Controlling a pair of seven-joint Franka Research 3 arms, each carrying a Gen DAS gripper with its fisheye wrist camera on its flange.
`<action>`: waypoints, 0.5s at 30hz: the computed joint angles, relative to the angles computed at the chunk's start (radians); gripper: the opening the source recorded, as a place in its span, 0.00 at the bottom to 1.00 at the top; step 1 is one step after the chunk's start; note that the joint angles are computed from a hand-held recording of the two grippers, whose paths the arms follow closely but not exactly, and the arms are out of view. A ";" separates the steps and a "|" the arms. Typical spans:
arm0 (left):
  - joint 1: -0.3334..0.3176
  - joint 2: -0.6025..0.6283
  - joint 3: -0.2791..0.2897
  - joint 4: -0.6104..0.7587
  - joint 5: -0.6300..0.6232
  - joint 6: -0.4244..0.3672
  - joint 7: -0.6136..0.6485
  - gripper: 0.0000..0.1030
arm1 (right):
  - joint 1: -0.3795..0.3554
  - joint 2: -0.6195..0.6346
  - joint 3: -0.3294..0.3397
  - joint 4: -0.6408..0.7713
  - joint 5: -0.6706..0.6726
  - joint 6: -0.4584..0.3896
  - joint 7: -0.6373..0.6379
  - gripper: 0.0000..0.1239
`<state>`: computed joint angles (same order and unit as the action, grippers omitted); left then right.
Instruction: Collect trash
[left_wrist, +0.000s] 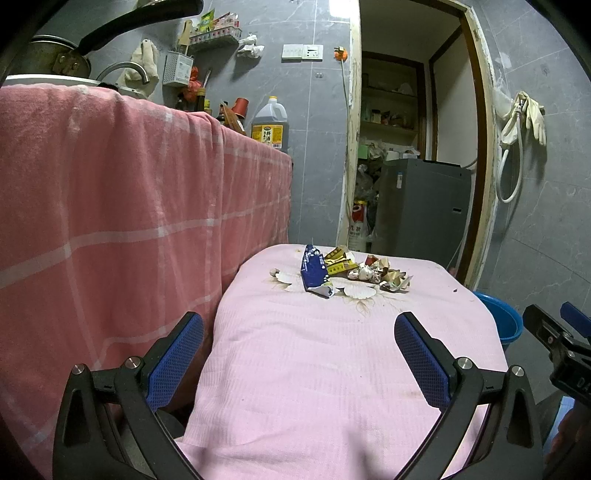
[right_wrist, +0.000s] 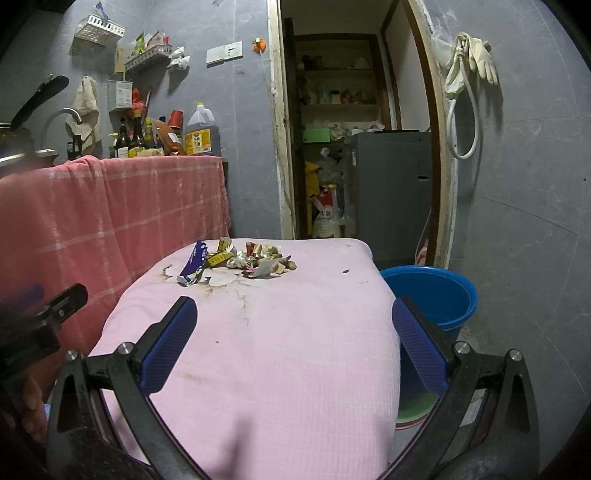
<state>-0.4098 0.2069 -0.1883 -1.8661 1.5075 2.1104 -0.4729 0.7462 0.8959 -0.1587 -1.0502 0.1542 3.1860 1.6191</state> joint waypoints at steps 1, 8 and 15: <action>0.000 0.000 0.000 0.000 0.000 0.000 0.000 0.98 | 0.003 0.008 -0.005 0.016 0.001 -0.008 0.004 0.83; -0.001 0.000 0.000 0.000 0.001 -0.001 0.000 0.98 | 0.008 0.015 -0.013 0.028 -0.011 -0.013 0.021 0.83; -0.001 0.000 0.000 0.000 0.002 -0.002 -0.001 0.98 | 0.002 0.012 -0.003 0.024 -0.012 -0.009 0.015 0.83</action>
